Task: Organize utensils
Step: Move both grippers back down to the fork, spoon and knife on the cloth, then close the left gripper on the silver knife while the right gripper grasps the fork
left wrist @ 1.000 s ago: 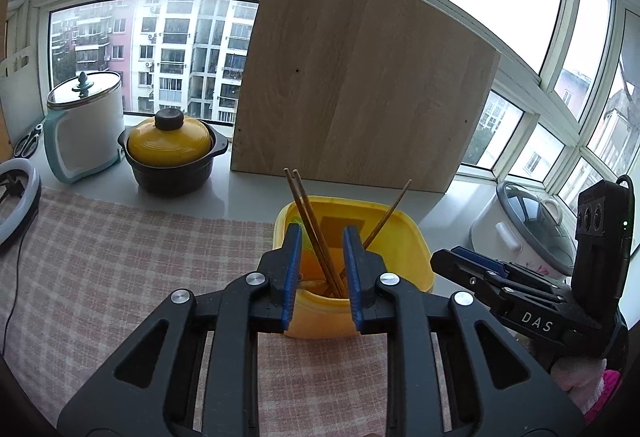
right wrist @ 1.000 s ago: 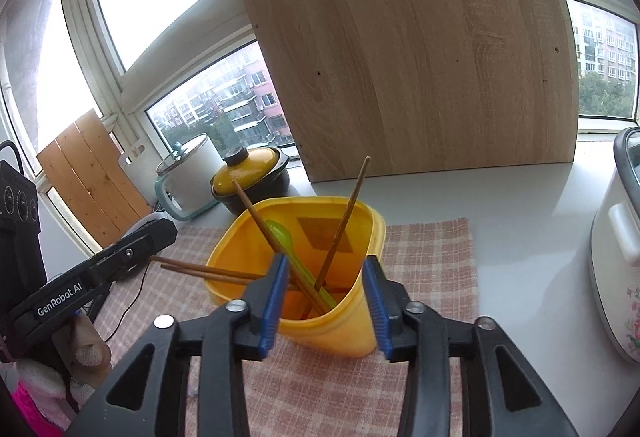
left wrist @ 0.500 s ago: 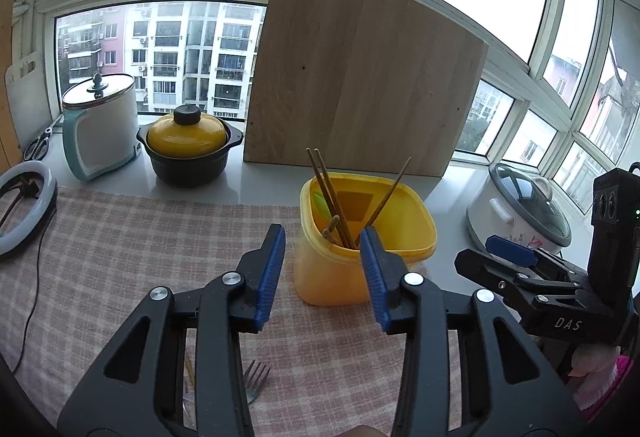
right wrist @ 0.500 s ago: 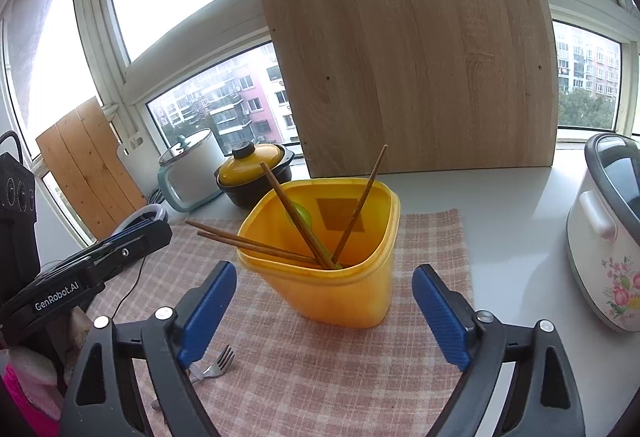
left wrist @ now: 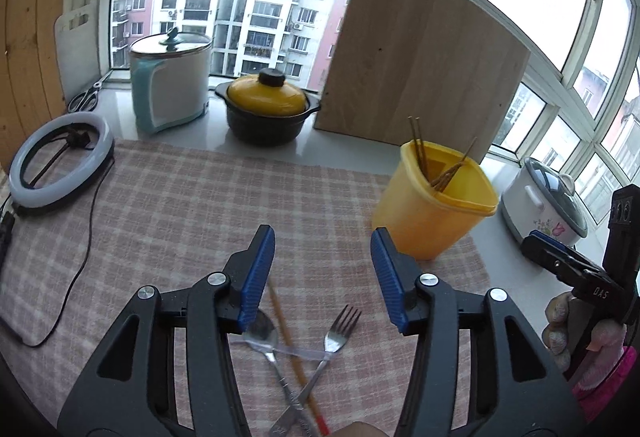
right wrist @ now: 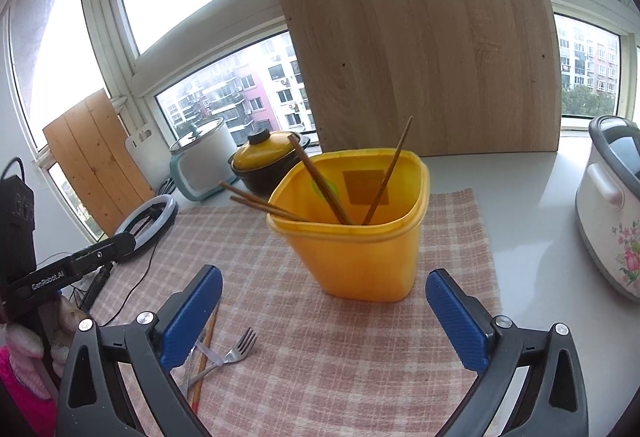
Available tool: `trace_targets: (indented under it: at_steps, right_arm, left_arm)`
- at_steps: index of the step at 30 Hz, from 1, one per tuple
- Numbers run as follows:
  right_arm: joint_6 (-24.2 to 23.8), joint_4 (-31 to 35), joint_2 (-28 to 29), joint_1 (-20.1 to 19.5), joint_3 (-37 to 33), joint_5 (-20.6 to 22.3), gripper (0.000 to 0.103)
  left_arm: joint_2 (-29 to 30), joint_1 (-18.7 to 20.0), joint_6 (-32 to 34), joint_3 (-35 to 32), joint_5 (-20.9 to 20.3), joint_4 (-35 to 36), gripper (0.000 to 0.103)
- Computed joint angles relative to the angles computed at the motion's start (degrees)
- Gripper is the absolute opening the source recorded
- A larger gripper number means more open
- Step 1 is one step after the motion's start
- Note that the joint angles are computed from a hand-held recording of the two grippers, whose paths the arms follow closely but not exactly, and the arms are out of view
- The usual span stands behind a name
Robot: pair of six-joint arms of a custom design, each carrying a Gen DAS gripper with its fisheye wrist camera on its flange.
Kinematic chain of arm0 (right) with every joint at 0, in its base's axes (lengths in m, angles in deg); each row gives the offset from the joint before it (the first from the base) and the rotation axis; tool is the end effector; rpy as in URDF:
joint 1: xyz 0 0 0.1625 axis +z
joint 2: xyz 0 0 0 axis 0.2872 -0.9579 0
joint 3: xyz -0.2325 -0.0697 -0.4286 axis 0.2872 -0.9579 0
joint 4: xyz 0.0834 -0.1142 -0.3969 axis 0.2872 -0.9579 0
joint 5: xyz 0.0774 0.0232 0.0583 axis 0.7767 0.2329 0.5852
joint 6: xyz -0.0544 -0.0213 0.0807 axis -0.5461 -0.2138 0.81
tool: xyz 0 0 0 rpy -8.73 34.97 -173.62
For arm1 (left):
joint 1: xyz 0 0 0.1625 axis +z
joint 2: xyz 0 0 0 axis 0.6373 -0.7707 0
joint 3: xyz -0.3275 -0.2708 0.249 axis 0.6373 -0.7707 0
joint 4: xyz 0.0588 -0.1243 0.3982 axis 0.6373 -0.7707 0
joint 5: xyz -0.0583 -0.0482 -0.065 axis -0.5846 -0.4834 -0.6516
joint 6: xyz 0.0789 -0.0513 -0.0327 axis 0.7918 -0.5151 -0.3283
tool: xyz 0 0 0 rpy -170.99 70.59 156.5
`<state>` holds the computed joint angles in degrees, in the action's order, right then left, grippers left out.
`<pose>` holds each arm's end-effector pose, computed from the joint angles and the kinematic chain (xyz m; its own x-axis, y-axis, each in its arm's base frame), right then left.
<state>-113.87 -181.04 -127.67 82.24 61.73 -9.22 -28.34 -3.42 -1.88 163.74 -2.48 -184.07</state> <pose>0.2247 -0.6436 0.3786 -0.7662 -0.5335 0.3582 -0.6418 0.6627 -0.3858 -0.3673 -0.5424 0.2434 -0.8494 -0.2353 -0.4724 0.2448 0.6173 -0.7477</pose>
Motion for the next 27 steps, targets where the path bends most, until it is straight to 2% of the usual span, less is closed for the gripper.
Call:
trace_targets:
  at_steps: [5,9,12,15,17,21,27]
  right_arm:
    - [1.15,2.89,0.11,-0.05,0.58,0.36,0.103]
    - [2.26,6.04,0.66,-0.15,0.84,0.41,0.102]
    - [2.98,9.11,1.29,-0.31,0.77,0.45,0.097]
    - [3.33,9.53,1.80,-0.42,1.72,-0.02,0.096]
    - [3.93,10.80,2.33,-0.54,1.77,-0.28,0.084]
    - [5.04,12.64,3.44,-0.91,2.12,-0.40,0.082]
    - [6.27,14.33,5.40,-1.28,2.40,-0.73,0.072]
  left_arm:
    - [-4.57,0.60,-9.87,4.53,-1.21,6.67,0.051]
    - [-6.80,1.31,-13.66,7.41,-3.83,7.29,0.051]
    - [-7.78,1.79,-16.38,8.71,-5.13,8.20,0.051]
    - [-8.69,2.53,-18.51,10.53,-6.77,6.28,0.051]
    - [-9.25,2.90,-20.69,11.60,-7.49,6.09,0.051]
    - [-10.05,4.19,-22.96,13.89,-10.09,3.45,0.051]
    - [-9.96,6.31,-23.87,16.37,-12.31,-0.53,0.051]
